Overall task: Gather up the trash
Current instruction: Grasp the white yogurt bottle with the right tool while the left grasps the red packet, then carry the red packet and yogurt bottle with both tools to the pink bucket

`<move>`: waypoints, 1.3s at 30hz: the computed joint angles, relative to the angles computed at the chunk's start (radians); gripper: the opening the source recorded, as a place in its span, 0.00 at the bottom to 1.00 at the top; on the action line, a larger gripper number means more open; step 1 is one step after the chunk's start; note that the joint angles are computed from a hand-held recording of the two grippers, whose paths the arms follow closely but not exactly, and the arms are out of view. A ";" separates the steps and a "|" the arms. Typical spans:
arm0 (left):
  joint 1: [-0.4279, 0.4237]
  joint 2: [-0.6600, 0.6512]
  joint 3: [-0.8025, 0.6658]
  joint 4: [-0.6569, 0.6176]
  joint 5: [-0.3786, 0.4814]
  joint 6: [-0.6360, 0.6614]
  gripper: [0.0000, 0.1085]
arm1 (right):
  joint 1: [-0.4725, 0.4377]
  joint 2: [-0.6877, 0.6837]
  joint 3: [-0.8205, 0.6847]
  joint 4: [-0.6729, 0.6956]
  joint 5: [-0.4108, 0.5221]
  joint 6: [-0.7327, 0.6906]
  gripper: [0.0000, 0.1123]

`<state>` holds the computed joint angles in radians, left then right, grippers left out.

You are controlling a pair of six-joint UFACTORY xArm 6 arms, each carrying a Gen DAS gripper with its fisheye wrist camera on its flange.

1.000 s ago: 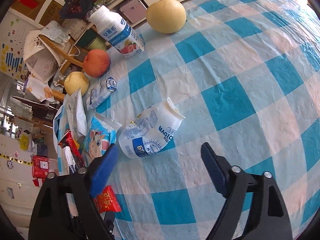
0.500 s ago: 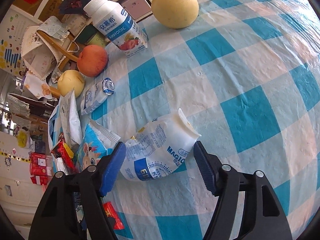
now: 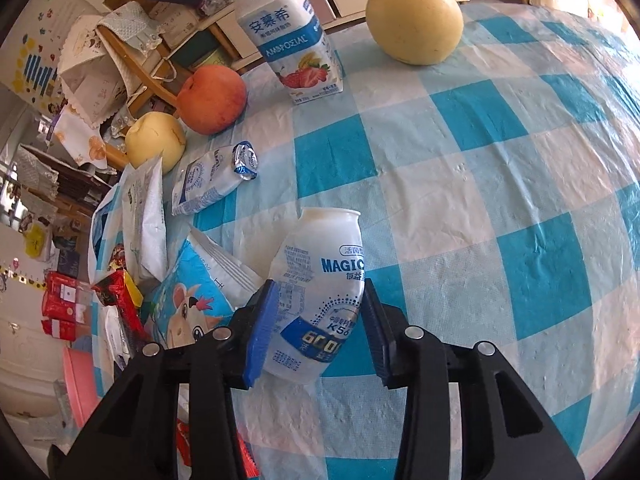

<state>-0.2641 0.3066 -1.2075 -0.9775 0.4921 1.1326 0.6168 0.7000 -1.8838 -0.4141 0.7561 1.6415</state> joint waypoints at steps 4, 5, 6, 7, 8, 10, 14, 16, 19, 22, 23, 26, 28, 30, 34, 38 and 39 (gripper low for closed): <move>0.000 0.000 -0.001 -0.005 0.003 0.006 0.52 | 0.012 0.075 -0.130 0.005 0.091 -0.096 0.37; 0.000 0.001 -0.003 -0.006 0.006 0.007 0.52 | 0.013 0.088 -0.150 0.011 0.095 -0.112 0.34; 0.000 0.001 -0.002 -0.008 0.006 0.009 0.52 | 0.012 0.094 -0.154 0.014 0.081 -0.115 0.31; 0.000 0.001 -0.002 -0.012 0.007 0.013 0.52 | 0.012 0.097 -0.158 0.014 0.073 -0.114 0.28; 0.001 0.001 -0.002 -0.014 0.007 0.017 0.52 | 0.013 0.098 -0.162 0.006 0.074 -0.111 0.26; 0.001 0.001 0.000 -0.013 0.005 0.022 0.54 | 0.016 0.093 -0.166 -0.018 0.088 -0.102 0.21; 0.003 0.005 0.003 0.024 0.000 -0.006 0.65 | 0.019 0.059 -0.133 -0.058 0.103 -0.078 0.18; -0.004 -0.001 0.017 0.032 -0.025 0.009 0.71 | 0.020 0.033 -0.099 -0.076 0.099 -0.063 0.18; -0.016 -0.009 0.038 0.037 -0.060 0.035 0.75 | 0.029 0.013 -0.090 -0.109 0.130 -0.053 0.18; -0.029 -0.012 0.052 0.036 -0.092 0.056 0.76 | 0.044 0.008 -0.109 -0.144 0.186 -0.061 0.18; -0.032 -0.012 0.054 0.037 -0.099 0.060 0.76 | 0.047 0.002 -0.105 -0.155 0.191 -0.059 0.18; -0.055 -0.011 0.065 0.052 -0.149 0.073 0.68 | 0.059 -0.007 -0.109 -0.187 0.216 -0.054 0.18; -0.067 -0.013 0.072 0.057 -0.170 0.089 0.58 | 0.067 -0.007 -0.120 -0.205 0.233 -0.057 0.18; -0.066 -0.017 0.071 0.043 -0.157 0.108 0.54 | 0.073 -0.010 -0.124 -0.222 0.239 -0.052 0.18; -0.053 -0.022 0.061 0.001 -0.120 0.141 0.45 | 0.084 -0.030 -0.111 -0.252 0.235 -0.030 0.18; -0.022 -0.021 0.038 0.001 -0.041 0.116 0.41 | 0.095 -0.055 -0.090 -0.279 0.225 -0.002 0.18; -0.016 -0.021 0.035 -0.006 -0.027 0.119 0.40 | 0.098 -0.059 -0.084 -0.284 0.221 0.004 0.18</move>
<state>-0.2798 0.2855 -1.1730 -0.9834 0.4656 1.2521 0.7148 0.6407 -1.9680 -0.6978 0.9767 1.6454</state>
